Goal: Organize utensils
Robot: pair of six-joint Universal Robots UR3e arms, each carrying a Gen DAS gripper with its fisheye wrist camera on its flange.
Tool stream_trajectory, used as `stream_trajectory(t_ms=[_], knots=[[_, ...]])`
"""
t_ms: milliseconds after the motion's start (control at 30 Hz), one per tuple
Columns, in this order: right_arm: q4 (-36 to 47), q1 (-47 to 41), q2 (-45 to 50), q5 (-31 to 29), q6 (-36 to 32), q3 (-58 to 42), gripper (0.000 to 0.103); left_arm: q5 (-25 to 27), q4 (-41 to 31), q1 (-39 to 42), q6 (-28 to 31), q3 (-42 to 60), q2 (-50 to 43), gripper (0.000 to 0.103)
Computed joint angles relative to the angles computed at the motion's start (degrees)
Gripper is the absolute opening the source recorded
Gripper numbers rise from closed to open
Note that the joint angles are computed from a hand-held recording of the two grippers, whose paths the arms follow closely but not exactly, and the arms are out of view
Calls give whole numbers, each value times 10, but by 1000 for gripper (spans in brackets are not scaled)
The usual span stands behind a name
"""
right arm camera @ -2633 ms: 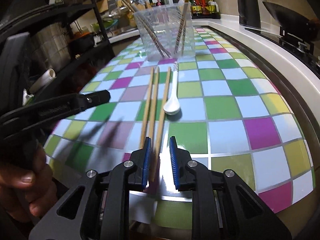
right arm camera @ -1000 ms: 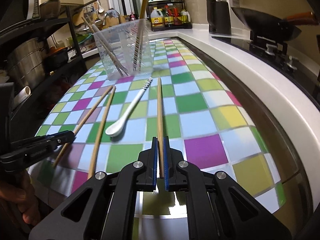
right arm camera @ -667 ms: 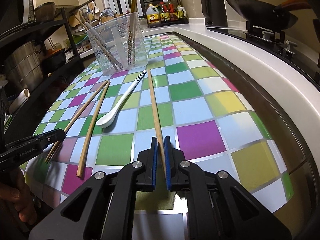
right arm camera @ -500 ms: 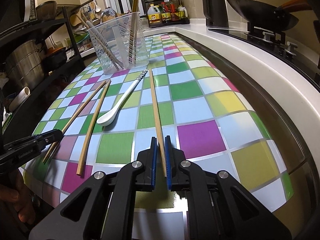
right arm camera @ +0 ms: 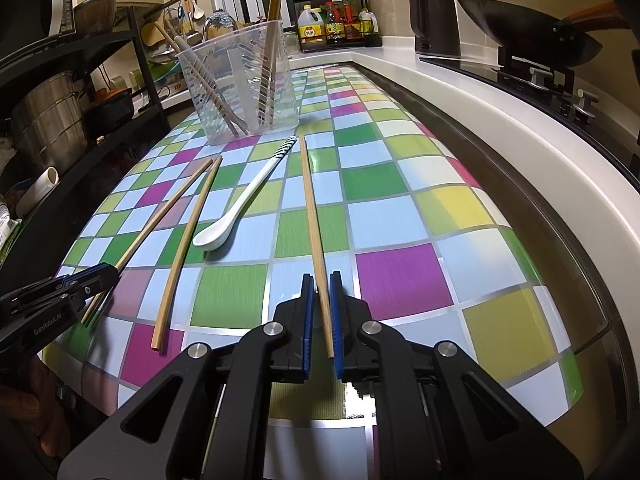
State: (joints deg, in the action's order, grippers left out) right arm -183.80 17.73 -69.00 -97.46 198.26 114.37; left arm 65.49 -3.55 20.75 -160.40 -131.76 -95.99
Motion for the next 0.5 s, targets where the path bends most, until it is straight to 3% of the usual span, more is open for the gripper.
stream_trajectory(t_ms=[167, 500], knots=[[3, 1, 3, -3, -7, -6, 6, 7, 44, -3, -13, -21, -3, 7], [6, 0, -23, 1, -8, -2, 5, -12, 28, 8, -8, -16, 6, 6]])
